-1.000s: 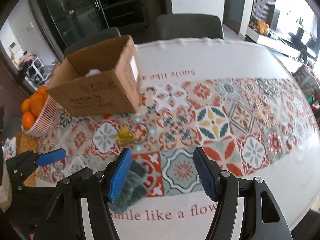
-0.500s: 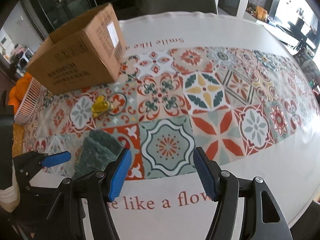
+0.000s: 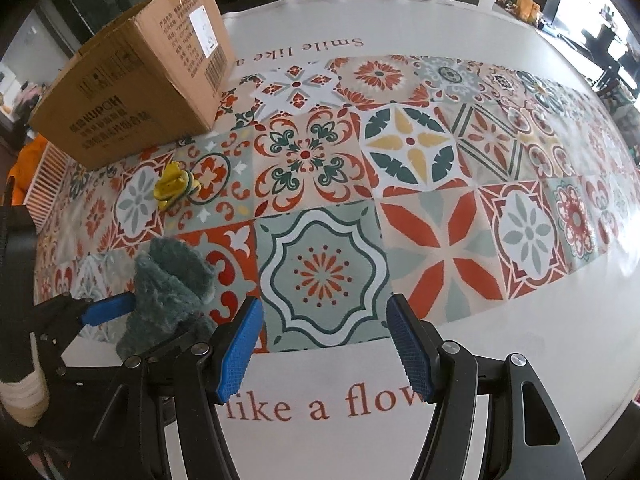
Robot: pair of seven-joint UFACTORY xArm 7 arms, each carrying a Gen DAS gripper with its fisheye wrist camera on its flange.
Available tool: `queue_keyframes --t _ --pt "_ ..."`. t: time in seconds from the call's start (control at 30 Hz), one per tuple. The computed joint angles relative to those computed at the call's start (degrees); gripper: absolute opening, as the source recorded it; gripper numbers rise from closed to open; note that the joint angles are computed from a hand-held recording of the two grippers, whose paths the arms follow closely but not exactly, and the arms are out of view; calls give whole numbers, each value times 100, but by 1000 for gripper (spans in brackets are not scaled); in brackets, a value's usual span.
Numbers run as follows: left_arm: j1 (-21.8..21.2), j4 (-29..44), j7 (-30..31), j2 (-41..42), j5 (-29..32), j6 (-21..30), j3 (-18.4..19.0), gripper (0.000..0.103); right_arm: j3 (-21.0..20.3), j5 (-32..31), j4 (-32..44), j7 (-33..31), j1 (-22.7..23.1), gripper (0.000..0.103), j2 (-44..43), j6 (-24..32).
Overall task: Organize soft objects
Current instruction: 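Lower the left tool onto the green knitted glove and close it, then grasp the yellow lanyard with the right tool while the left tool holds the glove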
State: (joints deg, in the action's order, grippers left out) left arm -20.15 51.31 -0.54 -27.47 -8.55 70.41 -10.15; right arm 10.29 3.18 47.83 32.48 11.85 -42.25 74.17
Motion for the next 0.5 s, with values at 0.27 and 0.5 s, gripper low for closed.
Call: queue_keyframes --t 0.27,0.5 --pt "-87 -520 -170 -411 -9 -561 -33 43 -65 52 -98 -133 42 65 -1 -132" --pt "-38 -671 -162 -664 -393 -631 243 28 -91 133 -87 -313 104 65 101 -270"
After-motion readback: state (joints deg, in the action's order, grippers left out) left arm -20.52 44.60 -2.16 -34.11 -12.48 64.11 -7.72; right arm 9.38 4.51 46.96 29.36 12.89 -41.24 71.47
